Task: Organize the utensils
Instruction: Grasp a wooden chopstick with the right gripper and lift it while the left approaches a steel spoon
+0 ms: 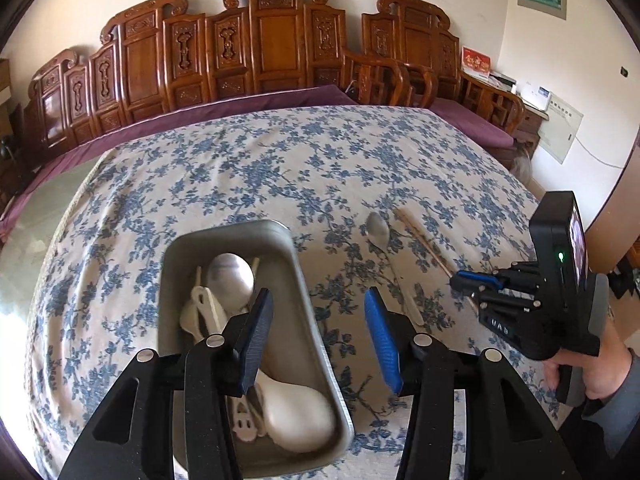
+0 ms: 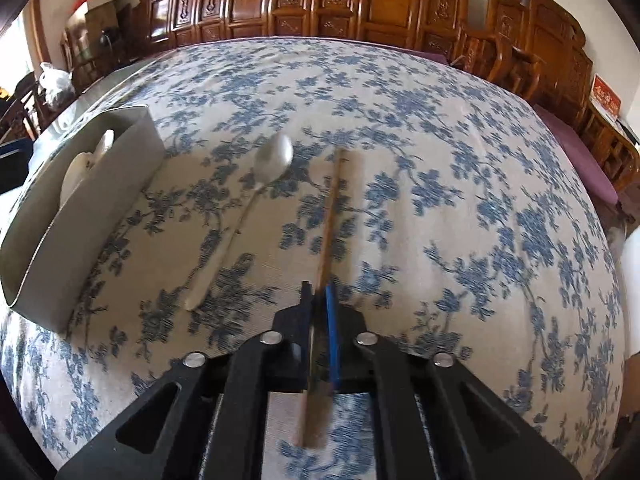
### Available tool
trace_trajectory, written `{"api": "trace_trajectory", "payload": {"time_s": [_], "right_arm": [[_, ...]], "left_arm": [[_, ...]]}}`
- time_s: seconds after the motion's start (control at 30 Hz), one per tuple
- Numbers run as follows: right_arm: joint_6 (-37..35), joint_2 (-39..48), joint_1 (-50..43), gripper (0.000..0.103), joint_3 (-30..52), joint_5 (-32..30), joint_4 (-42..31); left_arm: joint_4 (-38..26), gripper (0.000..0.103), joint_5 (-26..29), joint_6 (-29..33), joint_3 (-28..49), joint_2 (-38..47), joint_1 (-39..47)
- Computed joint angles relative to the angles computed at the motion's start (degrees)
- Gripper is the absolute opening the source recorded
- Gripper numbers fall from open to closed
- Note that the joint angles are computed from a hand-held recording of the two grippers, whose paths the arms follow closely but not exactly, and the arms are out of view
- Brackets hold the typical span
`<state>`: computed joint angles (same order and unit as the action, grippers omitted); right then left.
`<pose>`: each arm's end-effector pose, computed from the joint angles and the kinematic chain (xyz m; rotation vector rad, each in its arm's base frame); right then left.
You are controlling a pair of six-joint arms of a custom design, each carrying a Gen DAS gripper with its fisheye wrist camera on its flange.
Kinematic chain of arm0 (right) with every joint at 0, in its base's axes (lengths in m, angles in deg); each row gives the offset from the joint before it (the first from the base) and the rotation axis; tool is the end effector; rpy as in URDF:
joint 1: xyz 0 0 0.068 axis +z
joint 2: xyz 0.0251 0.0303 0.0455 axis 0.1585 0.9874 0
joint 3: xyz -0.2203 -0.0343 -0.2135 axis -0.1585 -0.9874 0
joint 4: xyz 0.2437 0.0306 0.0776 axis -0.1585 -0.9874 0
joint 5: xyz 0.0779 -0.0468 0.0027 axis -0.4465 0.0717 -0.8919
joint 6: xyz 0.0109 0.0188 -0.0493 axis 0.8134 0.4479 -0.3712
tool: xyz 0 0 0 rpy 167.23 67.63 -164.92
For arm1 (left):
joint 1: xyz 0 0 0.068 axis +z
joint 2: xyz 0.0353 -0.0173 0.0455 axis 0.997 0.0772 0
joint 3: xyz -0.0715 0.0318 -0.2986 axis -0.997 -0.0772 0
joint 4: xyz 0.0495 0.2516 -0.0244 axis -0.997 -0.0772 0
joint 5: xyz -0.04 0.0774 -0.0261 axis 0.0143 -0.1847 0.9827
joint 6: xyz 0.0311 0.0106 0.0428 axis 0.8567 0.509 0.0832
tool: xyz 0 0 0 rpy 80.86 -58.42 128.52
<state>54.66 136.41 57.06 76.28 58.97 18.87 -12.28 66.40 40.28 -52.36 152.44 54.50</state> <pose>0.1788 0.1765 0.1498 0.0110 2.5813 -0.0270 0.1899 -0.1168 0.2328 0.6636 2.3350 -0.3183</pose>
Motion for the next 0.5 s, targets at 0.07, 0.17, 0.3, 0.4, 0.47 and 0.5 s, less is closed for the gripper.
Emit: {"api": "trace_trajectory", "payload": {"time_s": [0.07, 0.17, 0.3, 0.4, 0.47, 0.5], "right_arm": [[-0.34, -1.47, -1.05, 0.006, -1.32, -0.94, 0.43], [-1.38, -2.83, -2.09, 0.006, -2.62, -1.58, 1.15], [-1.84, -6.27, -3.01, 0.006, -4.7, -1.07, 1.36], [-2.67, -9.15, -4.51, 0.006, -6.45, -1.29, 2.01], [-3.57, -10.7, -5.77, 0.006, -7.65, -1.63, 2.72], [-4.15, -11.29, -6.56, 0.006, -8.22, -1.93, 3.19]], "left_arm": [[0.58, 0.045, -1.22, -0.76, -0.3, 0.18, -1.7], [1.37, 0.045, -3.46, -1.79, -0.81, 0.63, -4.74], [1.86, 0.045, -6.75, -3.14, -1.02, 1.43, -8.6], [2.5, 0.045, -9.16, -4.2, -0.82, 2.89, -10.73], [2.47, 0.045, -10.65, -4.73, -0.28, 4.23, -12.08], [2.22, 0.045, -10.66, -5.04, 0.08, 4.72, -12.4]]}}
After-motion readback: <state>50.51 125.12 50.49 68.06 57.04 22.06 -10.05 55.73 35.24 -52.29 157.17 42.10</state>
